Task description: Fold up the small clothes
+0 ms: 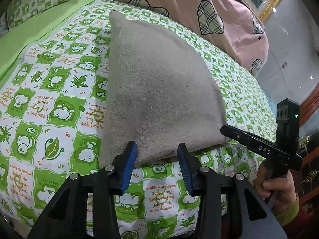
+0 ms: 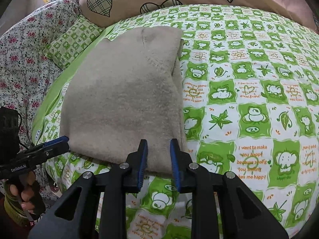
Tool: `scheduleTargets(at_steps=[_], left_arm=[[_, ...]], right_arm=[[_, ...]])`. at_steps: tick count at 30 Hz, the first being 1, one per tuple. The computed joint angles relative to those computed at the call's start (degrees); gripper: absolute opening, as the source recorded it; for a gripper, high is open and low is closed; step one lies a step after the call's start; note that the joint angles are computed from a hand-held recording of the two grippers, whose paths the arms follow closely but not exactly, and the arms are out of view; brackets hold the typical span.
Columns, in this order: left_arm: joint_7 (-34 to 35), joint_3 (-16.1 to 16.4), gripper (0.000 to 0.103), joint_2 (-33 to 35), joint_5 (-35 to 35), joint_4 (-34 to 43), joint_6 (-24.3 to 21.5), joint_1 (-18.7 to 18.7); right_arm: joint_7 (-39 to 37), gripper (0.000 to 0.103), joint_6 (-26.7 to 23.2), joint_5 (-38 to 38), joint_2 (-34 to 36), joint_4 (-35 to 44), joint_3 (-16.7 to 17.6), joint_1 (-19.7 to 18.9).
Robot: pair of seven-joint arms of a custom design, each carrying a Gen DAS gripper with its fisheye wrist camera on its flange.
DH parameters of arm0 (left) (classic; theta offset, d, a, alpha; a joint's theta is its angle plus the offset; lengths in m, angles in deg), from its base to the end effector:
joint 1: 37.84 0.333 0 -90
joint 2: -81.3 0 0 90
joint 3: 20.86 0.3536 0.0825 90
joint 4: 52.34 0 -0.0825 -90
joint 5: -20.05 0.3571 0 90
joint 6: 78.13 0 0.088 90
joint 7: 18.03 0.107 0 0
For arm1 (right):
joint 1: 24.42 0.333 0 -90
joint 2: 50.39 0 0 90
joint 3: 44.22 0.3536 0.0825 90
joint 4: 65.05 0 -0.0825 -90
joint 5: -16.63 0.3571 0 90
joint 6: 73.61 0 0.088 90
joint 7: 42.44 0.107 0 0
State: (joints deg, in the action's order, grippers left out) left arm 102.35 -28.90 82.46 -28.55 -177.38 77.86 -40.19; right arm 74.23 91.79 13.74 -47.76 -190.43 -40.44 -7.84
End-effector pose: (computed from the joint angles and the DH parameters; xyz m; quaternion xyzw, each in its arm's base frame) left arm 0.5447 -0.0713 0.4813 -0.6581 0.6669 -0.3469 0.0426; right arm 0.5295 0.1990 0.4960 -0.6470 0.6917 -0.1289 0.2937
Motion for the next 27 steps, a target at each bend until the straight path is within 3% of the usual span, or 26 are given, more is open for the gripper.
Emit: scheduleTargets(at_steps=[14,20,27], left_arm=[[-0.10,0.20,0.045,-0.25,-0.52,-0.11,-1.08,0.35],[-1.79,0.97,0.052,-2.94,0.87,-1.75,-3.00,0.40],[-3.74,2.46,0.060,-7.32,4.55,-5.10,0.02,-0.96]], right_arm=[[1.04,0.025,0.56,-0.37,-0.31,-0.70,0.02,0.14],[2.57,0.025,-2.50,-0.71,-1.44,-0.39,0.11,0.17],[4.53,0.025,-3.67,-0.58,-3.94,-0.55,0.22,-0.31]])
